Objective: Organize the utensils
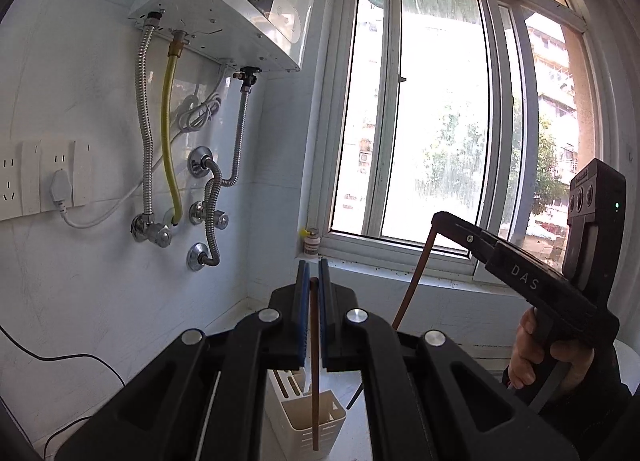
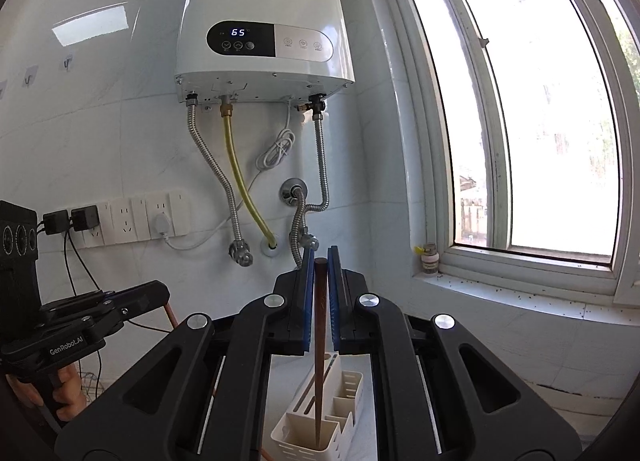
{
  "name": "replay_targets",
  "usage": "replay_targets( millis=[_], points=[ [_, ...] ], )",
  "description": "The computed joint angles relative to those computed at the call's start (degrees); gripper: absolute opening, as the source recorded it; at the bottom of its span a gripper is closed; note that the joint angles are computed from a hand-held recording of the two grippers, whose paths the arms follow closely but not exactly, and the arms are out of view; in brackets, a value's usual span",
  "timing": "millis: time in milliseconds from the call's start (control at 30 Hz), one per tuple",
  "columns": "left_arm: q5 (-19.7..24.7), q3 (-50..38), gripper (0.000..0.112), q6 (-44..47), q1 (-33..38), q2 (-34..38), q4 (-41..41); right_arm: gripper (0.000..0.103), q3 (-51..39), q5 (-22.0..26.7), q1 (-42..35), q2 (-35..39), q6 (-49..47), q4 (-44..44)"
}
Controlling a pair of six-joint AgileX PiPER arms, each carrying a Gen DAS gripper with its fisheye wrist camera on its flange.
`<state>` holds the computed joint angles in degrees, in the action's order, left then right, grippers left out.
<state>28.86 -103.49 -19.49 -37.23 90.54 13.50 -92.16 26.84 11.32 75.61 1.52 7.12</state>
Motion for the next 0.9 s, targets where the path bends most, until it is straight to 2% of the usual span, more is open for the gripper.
replay_targets(
  millis=[267, 367, 500, 567, 633, 667, 833, 900],
  points=[
    [-2.56, -5.59, 0.004, -3.46, 2.24, 5.26, -1.4, 0.006, -2.3, 0.12, -1.36, 4.38, -2.84, 4.14],
    [-2.44, -6.65, 0.004, -8.51, 1.15, 7.19, 5.43, 0.006, -2.6, 0.11, -1.67, 5.82, -2.26, 4.95],
    [-5.02, -4.29, 0.004, -15.39, 0.16, 8.05, 14.23, 0.006, -2.85, 0.71, -0.35, 7.52, 1.7, 0.03],
    [-5.08, -3.74, 0.004, -14.55, -0.14, 8.69, 14.69, 0.006, -2.1, 0.61, 0.63, 7.91, 3.44, -2.92],
    [-4.06, -3.48, 0.004, -14.2, -0.4, 9.65, 15.0, 0.006, -0.61, 0.26, 0.05, 7.83, -0.59, 1.8],
    [-4.02, -3.17, 0.004, -12.34, -0.07, 9.99, 12.49, 0.006, -0.04, 0.44, -0.32, 7.88, -2.56, 4.22],
    [-7.4, 2.55, 0.004, -5.58, 0.76, 9.28, 6.58, 0.006, 0.9, 4.0, -1.21, 8.34, -4.07, 6.54],
    [-7.14, 3.58, 0.004, -3.28, 0.65, 9.0, 5.13, 0.006, 0.89, 5.62, -1.75, 8.41, -5.64, 7.89]
  ],
)
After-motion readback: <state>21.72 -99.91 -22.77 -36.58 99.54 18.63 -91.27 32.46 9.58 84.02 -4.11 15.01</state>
